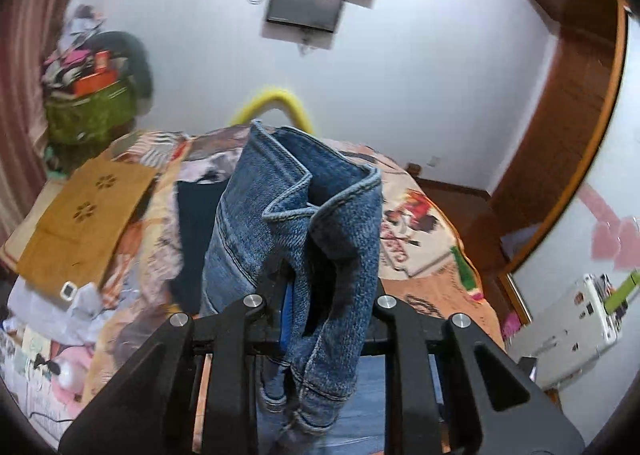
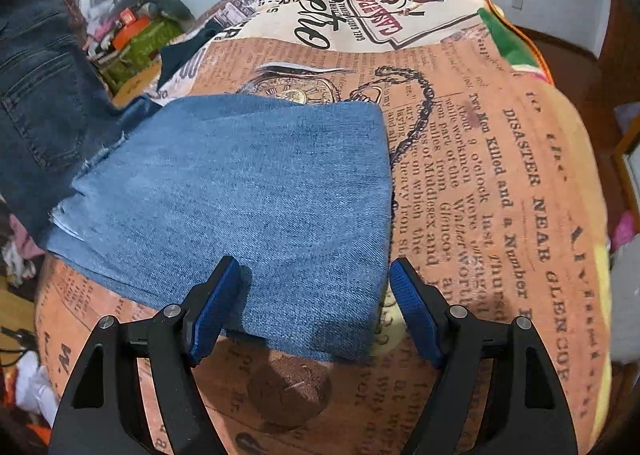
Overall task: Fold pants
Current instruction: 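Fold the waistband with the left gripper over the folded legs and release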
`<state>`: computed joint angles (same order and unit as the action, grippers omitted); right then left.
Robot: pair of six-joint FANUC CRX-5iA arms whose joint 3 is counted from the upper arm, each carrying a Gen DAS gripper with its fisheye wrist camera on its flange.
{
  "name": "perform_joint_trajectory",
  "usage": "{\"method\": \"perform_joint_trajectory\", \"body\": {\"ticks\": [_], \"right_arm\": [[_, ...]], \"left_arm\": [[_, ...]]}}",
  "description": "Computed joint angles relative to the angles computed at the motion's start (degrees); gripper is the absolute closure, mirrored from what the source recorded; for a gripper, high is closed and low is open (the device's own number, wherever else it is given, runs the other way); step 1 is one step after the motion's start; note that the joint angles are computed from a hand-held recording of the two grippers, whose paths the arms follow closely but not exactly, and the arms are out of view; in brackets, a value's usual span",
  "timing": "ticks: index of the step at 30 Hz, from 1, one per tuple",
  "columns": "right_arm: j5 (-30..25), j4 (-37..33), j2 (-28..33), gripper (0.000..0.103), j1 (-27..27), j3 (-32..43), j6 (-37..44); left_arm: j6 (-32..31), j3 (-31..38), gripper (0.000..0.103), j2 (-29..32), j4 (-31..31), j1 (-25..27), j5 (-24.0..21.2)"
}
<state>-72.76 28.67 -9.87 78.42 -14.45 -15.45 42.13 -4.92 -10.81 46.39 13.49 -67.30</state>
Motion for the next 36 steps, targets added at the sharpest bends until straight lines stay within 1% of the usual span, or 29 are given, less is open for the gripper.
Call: {"method": "perform_joint_trajectory", "body": {"ticks": [5, 9, 12, 13, 16, 20, 23, 24, 25, 26, 27, 28, 29, 32, 36], "right_arm": [[1.5, 1.1, -0.7, 0.028, 0.4, -1.3, -0.7], [2.3, 1.7, -1.3, 0.027, 0.7, -2.2, -1.8], [2.4, 2.2, -1.6, 0.027, 1.0, -2.7, -2.5], [2.4, 2.3, -1.6, 0.027, 1.1, -2.7, -2.6], [2.7, 2.2, -1.8, 0.027, 0.9, -2.9, -2.5], [2.8, 2.3, -1.8, 0.027, 1.0, -2.9, -2.6], [2.6, 2.5, -1.7, 0.027, 1.2, -2.9, -3.0], [2.7, 2.6, -1.7, 0.027, 1.2, -2.9, -3.1], [2.7, 2.7, -1.7, 0.027, 1.3, -3.0, -3.5], [2.7, 2.8, -1.7, 0.028, 1.3, -3.0, -3.7], [2.6, 2.9, -1.7, 0.028, 1.3, -3.0, -3.9], [2.6, 2.9, -1.8, 0.028, 1.4, -3.0, -4.1], [2.5, 2.9, -1.9, 0.028, 1.5, -3.0, -4.3], [1.7, 2.1, -1.8, 0.029, 1.8, -2.5, -4.2], [1.0, 2.6, -2.1, 0.029, 2.8, -2.3, -5.3]], "left_arm": [[2.8, 0.5, 0.083, 0.8, -1.7, -7.0, -0.2], [5.1, 1.1, 0.083, 2.1, -3.3, -12.5, -1.3], [6.6, 1.8, 0.082, 3.6, -4.9, -15.9, -2.8], [7.3, 2.5, 0.083, 4.7, -5.9, -17.1, -4.0], [8.6, 3.1, 0.082, 6.3, -8.9, -19.7, -6.4], [8.9, 3.8, 0.082, 7.4, -12.6, -21.7, -9.0], [9.1, 3.7, 0.081, 7.4, -15.1, -23.6, -10.2], [8.9, 3.8, 0.076, 7.6, -15.8, -23.7, -10.8], [9.1, 4.2, 0.068, 8.1, -16.3, -24.2, -12.1], [8.8, 4.2, 0.062, 8.4, -15.8, -24.1, -13.1], [8.7, 4.0, 0.048, 8.4, -15.0, -23.8, -14.0], [8.1, 3.1, 0.038, 7.9, -13.5, -23.3, -14.1], [7.6, 2.4, 0.035, 7.2, -12.6, -22.9, -13.4], [5.1, 1.7, 0.032, 5.1, -12.4, -21.8, -10.9], [2.6, 2.4, 0.018, 4.2, -14.2, -19.4, -7.3]]}}
